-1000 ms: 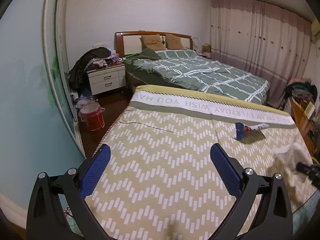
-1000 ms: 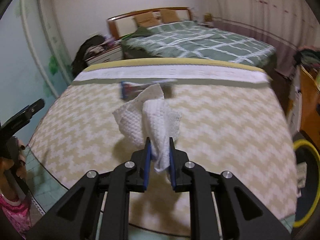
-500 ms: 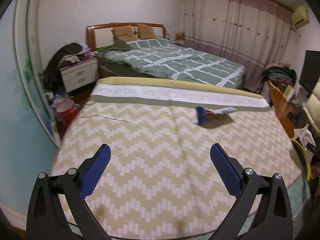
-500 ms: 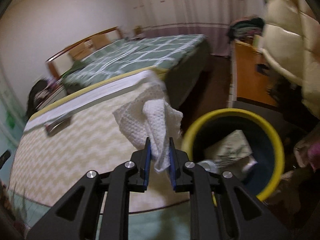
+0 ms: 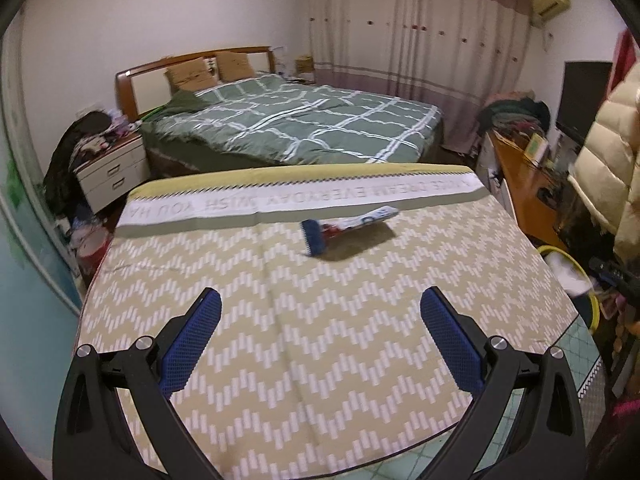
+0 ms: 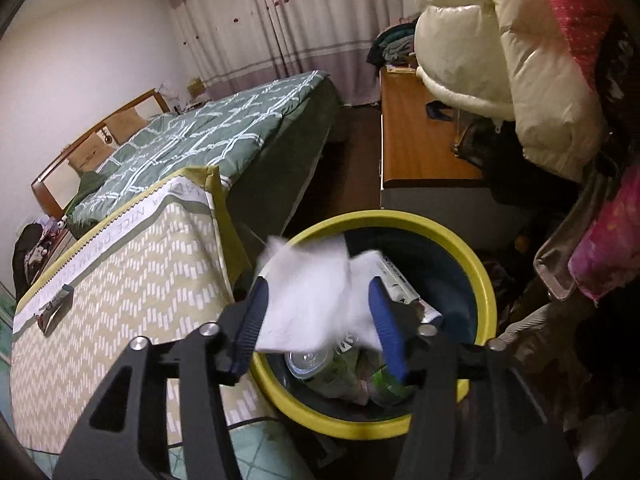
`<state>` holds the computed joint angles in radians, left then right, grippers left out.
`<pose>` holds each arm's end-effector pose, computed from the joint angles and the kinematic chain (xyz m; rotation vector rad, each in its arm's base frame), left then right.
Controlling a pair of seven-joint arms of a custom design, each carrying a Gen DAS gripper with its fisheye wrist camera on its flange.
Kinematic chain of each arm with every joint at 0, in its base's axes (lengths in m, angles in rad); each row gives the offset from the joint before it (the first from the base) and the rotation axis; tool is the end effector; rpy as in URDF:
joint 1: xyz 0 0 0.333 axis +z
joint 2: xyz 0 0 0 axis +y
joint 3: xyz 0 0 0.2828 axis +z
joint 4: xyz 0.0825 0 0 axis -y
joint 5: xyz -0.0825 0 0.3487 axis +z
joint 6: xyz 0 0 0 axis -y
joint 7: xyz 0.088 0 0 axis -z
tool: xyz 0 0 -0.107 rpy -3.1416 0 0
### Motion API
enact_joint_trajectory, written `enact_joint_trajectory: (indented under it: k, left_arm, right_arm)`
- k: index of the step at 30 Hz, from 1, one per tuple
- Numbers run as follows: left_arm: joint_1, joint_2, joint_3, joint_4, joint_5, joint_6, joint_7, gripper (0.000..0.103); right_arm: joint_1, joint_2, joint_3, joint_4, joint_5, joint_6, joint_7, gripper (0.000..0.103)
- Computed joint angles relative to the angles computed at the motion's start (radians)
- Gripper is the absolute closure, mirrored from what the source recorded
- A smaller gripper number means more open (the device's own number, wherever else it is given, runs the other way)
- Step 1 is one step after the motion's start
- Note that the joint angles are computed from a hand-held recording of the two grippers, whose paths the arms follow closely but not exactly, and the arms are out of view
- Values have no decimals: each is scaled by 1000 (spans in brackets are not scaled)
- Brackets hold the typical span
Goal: Collect trash
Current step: 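Carry the white tissue over the bin and open the right gripper, then grasp the white toothpaste tube with the left gripper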
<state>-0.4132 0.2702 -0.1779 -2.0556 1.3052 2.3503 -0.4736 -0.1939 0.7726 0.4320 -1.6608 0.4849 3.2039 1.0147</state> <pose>0.4767 -0.3005 0.3091 -2.0193 1.2021 -0.5953 0.6767 0.0592 0.2663 -1.7049 1.6109 -0.4601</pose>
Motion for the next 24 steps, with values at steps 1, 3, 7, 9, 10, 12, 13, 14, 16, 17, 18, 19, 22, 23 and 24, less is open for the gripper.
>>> enact_joint_trajectory:
  k: [1, 3, 7, 9, 10, 12, 13, 14, 16, 17, 18, 19, 22, 23, 24]
  left_arm:
    - [3, 8, 1, 10, 1, 6, 15, 5]
    - [14, 30, 8, 36, 1, 41, 56, 5]
    - [41, 94, 38, 98, -9, 135, 130, 5]
    - [59, 135, 57, 138, -28, 183, 184, 5]
    - [66, 156, 68, 158, -39, 203, 209, 5]
    - [78, 197, 89, 199, -68, 234, 264, 5]
    - [81, 212, 99, 215, -82, 249, 284, 5]
    - [89, 231, 109, 238, -98, 269, 314, 5]
    - [95, 270, 130, 289, -124, 290, 385, 5]
    - [92, 284, 138, 310, -139, 290, 423, 5]
    - [93, 307, 144, 341, -155, 291, 478, 5]
    - [90, 321, 151, 361, -169, 294, 516, 5]
    - [102, 385, 152, 444, -255, 287, 690, 5]
    - [107, 408, 150, 472, -287, 281, 750, 5]
    - [115, 428, 146, 497, -321, 277, 808, 5]
  right_arm:
    - [-15, -1, 24, -12, -2, 15, -13, 52]
    - [-57, 4, 83, -36, -17, 43, -41, 51]
    - [-113, 19, 177, -94, -92, 125, -57, 49]
    - [-110, 17, 181, -107, -121, 137, -39, 49]
    - [-124, 24, 199, -111, -141, 144, -33, 49]
    - [-106, 13, 179, -120, -158, 155, -6, 49]
    - [-104, 11, 177, -124, -172, 161, 3, 48]
    - [-95, 6, 166, -127, -182, 163, 15, 48]
    - [-87, 3, 153, -125, -203, 156, 41, 48]
    - [-85, 2, 148, -124, -213, 151, 54, 48]
    - [-85, 2, 145, -125, -223, 147, 68, 48]
    - [-82, 1, 140, -123, -233, 142, 82, 48]
    - [-78, 0, 128, -120, -262, 128, 118, 48]
    - [-76, -1, 126, -119, -269, 124, 127, 48]
    - [-76, 0, 124, -117, -275, 122, 134, 48]
